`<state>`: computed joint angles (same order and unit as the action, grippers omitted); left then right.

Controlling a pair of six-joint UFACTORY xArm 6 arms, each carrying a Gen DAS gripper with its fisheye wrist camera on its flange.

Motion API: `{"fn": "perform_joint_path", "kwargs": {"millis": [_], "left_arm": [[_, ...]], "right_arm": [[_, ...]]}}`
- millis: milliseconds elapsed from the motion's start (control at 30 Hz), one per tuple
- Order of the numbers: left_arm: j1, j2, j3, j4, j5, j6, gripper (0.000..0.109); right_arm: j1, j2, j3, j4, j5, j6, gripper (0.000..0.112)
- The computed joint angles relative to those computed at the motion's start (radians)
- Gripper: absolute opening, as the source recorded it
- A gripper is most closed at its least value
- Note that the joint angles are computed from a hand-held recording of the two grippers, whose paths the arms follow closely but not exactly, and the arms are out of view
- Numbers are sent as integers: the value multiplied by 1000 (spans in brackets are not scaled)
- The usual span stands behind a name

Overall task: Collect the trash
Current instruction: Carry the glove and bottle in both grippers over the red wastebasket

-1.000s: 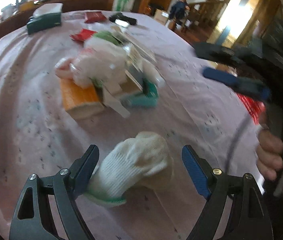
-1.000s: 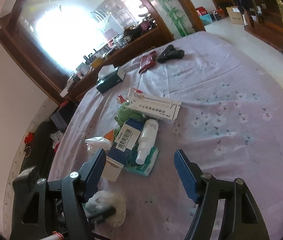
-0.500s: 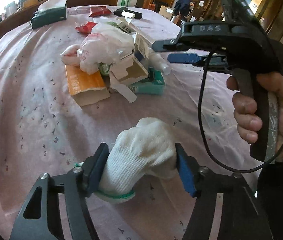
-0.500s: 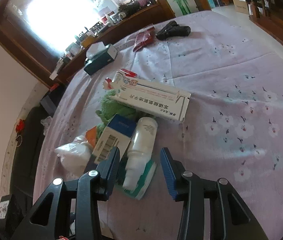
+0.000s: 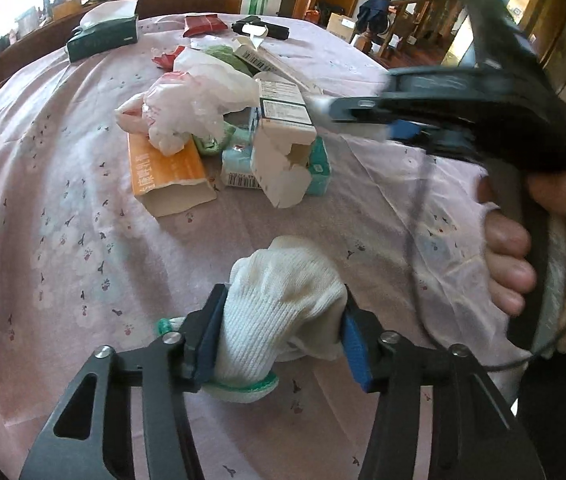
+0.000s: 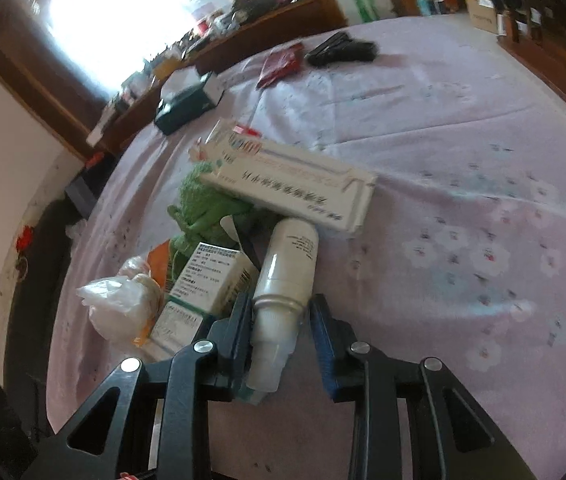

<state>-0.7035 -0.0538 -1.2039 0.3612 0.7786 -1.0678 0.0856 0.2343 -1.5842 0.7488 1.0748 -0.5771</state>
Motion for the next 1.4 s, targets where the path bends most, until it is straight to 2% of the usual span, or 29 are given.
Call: {"fn": "perform_joint_path", "kwargs": {"millis": [167,233,300,433,767,1133,1400], "left_arm": [[-20,-11,-8,24,30,-41,31],[-19,-34,18,2,-11,-51,29],[-26,-56,37,13,-46,-86,28],[-60,-67,17,74,-51,-150,28],[-133,28,-170,142,-21,-188,28],[-203,261,-545,169,-4,-124,28],[-240,464,-865,149,62,-33,28]], "right_arm": [[-81,-118,118,80,-2,-53,31],[-115,-175,171,111,-6,-83,31],[-147,-218,209,140,0,-106,31],[-217,-295,267,198,28,-148,31],[-379,-431,342,306,82,-239,31],[-604,-512,355,399,106,-330,32],[-693,-497,327,448,102,-347,32]]}}
